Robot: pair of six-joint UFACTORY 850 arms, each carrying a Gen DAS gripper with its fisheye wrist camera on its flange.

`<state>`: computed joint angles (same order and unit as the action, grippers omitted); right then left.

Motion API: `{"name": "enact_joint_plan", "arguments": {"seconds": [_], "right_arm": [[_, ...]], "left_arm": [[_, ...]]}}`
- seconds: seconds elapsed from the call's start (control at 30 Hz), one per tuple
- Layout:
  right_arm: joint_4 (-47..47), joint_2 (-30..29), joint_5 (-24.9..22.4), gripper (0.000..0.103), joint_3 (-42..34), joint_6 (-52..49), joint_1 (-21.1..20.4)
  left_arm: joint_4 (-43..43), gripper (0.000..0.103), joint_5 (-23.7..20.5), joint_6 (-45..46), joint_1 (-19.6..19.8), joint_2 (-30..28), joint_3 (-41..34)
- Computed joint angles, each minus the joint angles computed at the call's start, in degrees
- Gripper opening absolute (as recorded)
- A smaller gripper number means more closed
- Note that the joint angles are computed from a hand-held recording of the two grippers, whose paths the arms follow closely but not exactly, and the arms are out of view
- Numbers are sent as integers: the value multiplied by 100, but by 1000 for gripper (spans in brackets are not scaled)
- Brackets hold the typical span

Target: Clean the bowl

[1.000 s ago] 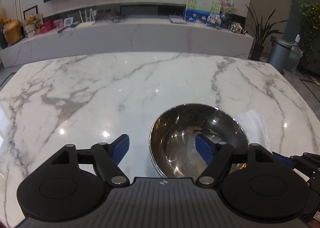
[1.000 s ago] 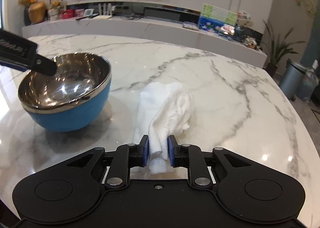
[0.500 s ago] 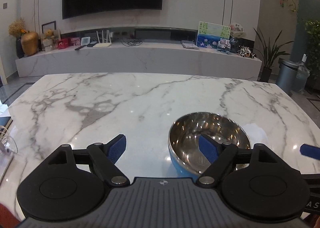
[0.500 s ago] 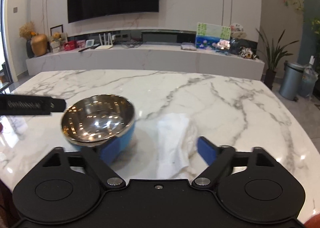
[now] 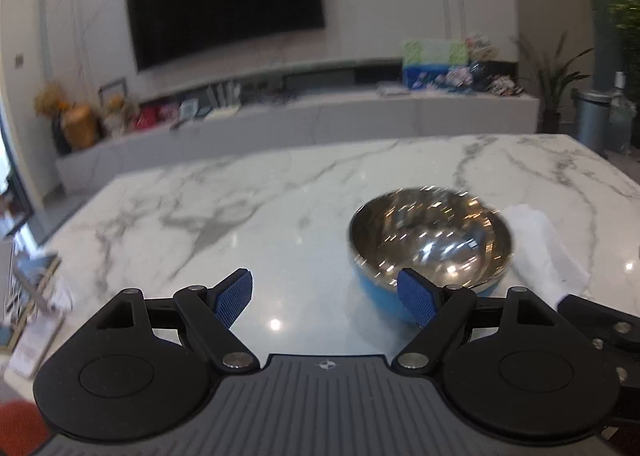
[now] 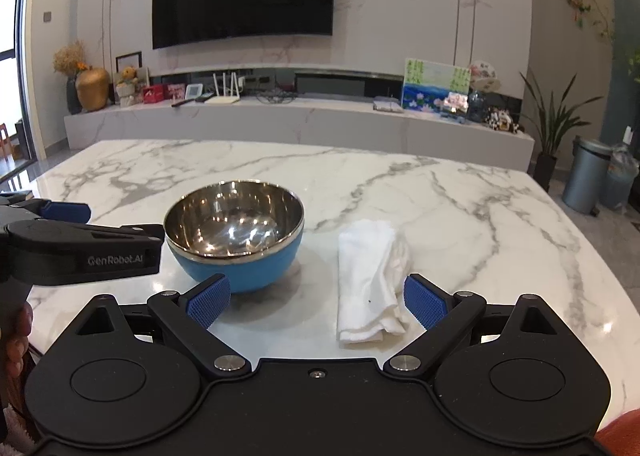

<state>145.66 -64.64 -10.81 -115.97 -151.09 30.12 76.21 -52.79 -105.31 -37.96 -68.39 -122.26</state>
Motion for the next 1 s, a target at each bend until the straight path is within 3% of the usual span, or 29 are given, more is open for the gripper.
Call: {"name": "enact_joint_plan", "arguments": {"seconds": [0.17, 0.37, 0.73, 1.0], "right_arm": [[-289, 41, 14, 93, 61, 217, 15], [-229, 78, 87, 93, 124, 115, 34], [-100, 147, 8, 93, 243, 97, 33], [-777, 126, -13, 93, 201, 906, 25]], "left_arm": [[-367, 79, -35, 319, -41, -125, -248], [-681, 79, 227, 326, -16, -25, -76], [-919, 79, 153, 553, -33, -55, -139], [-964, 79, 163, 544, -22, -28, -96]]}}
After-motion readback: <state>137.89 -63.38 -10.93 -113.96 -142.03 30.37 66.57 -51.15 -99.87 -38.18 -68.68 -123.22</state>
